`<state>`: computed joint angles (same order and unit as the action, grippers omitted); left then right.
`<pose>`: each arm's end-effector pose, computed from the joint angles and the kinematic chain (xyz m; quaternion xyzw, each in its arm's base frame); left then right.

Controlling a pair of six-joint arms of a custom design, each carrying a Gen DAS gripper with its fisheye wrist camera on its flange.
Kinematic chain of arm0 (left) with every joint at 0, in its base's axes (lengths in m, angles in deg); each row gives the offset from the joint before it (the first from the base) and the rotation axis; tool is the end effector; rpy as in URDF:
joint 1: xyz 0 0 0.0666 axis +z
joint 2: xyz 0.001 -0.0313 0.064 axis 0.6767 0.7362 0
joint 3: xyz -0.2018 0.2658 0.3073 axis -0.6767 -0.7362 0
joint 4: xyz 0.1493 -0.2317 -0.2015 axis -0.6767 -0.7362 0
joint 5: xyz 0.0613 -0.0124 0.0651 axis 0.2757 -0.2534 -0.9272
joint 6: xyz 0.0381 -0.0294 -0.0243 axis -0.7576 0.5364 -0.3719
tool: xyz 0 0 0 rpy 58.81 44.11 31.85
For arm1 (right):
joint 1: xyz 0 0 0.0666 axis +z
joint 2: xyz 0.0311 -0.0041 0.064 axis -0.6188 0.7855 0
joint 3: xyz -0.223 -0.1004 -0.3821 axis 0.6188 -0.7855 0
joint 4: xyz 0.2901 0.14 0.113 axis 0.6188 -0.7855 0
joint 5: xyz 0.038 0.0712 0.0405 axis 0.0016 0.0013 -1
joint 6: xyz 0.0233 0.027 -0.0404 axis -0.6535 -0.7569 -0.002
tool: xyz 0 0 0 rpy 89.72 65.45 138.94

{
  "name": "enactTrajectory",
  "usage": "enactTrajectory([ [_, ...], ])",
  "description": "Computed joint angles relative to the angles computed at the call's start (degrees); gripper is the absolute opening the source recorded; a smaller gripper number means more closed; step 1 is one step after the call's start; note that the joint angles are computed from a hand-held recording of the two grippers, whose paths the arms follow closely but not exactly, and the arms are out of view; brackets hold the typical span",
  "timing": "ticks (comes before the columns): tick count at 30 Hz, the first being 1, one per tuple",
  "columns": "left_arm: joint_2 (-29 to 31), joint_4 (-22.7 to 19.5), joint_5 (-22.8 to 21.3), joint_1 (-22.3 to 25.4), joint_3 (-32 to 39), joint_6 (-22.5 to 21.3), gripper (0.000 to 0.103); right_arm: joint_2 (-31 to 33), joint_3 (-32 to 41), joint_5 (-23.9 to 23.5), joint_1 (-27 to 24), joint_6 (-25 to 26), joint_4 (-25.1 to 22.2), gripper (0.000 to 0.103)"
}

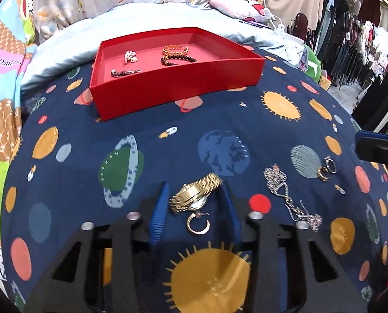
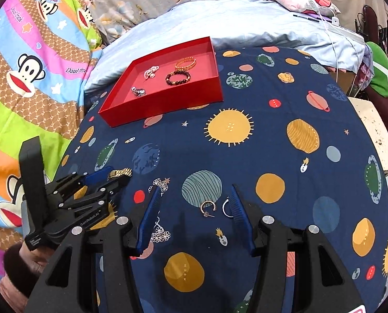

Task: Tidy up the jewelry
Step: 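Grasp the gold watch with the left tool, then lift the gold watch with the left tool while the right tool approaches the silver ring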

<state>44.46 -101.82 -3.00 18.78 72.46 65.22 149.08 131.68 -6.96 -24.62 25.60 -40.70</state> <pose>0.3683 -0.1564 0.4414 -0.0053 0.9420 -0.0501 0.3318 0.4059 0.1091 0.5026 -0.1636 0.9363 0.1787 0.2544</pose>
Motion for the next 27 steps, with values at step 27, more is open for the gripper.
enactTrajectory([
  [27,-5.7,-3.0,-3.2,-3.2,1.9,15.9,0.011,-0.3,-3.9,-3.1,2.2,0.9,0.3,0.053],
])
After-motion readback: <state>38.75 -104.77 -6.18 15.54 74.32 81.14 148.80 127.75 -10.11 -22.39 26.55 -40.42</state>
